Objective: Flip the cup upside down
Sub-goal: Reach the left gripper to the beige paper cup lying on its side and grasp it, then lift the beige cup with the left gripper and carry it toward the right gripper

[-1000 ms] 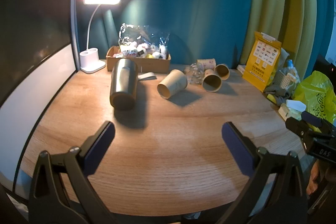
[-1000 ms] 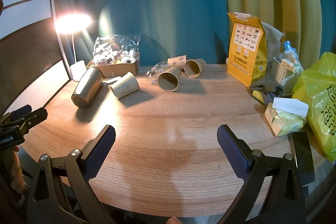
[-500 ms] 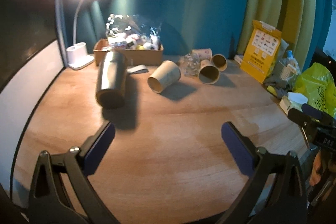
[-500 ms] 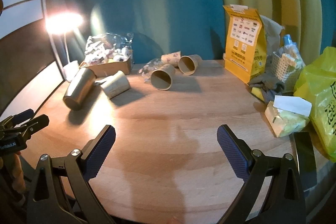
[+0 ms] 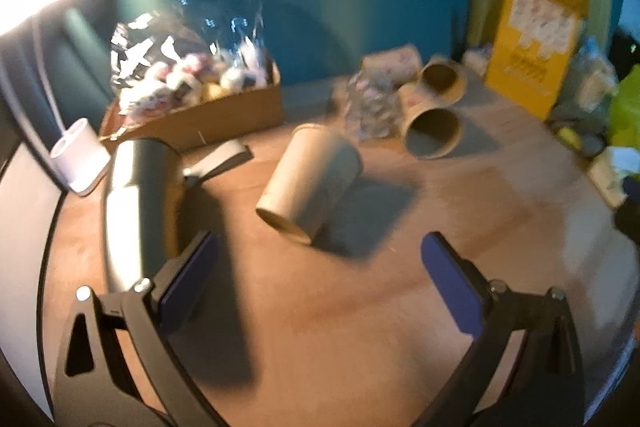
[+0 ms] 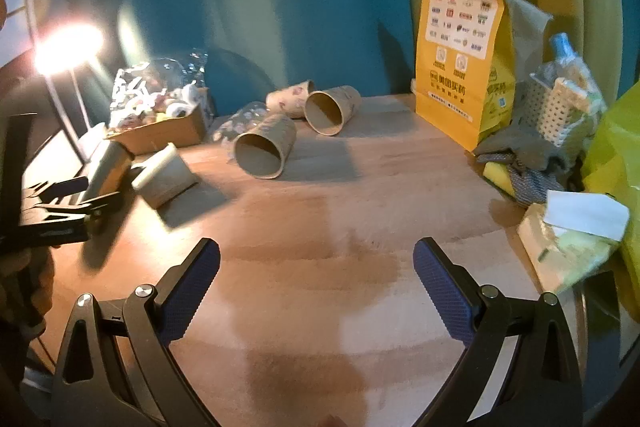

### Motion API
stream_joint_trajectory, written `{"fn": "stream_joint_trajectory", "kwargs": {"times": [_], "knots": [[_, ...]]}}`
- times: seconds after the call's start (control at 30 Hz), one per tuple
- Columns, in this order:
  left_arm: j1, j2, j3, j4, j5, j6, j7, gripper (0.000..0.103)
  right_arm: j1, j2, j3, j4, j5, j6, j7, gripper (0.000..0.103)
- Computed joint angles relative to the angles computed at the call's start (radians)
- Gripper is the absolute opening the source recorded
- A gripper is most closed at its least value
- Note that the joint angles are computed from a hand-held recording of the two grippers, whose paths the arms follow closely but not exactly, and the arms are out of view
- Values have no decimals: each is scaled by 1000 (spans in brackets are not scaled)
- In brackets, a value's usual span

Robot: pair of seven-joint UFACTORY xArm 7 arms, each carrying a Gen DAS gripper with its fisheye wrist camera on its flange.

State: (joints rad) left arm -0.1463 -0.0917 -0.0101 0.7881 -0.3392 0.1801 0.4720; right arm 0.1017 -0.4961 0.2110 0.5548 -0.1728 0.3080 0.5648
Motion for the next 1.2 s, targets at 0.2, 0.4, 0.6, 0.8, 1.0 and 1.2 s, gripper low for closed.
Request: {"fn": "stream_joint_trajectory", "kwargs": {"times": [0.2, 0.4, 0.6, 0.8, 1.0, 1.2], "knots": [[31, 193, -19, 153, 259, -8, -180, 96, -14, 134, -21, 50, -7, -50, -13, 99], [61, 315, -40, 270, 300, 55, -211, 69, -6, 229, -40, 93, -6, -78, -23, 99], [101, 303, -73, 245, 250, 30, -162, 64, 7, 260, -42, 110, -22, -79, -10, 99], [137, 193, -116, 149, 79, 28, -37, 64, 20, 211, -34, 93, -32, -44, 2, 99], [62, -49, -67, -50, -139, 62, 85, 64, 57, 86, -15, 22, -4, 13, 21, 99], [-32, -265, -6, -222, -172, 120, 18, 64, 115, -67, 9, -62, 39, 60, 18, 99]]}}
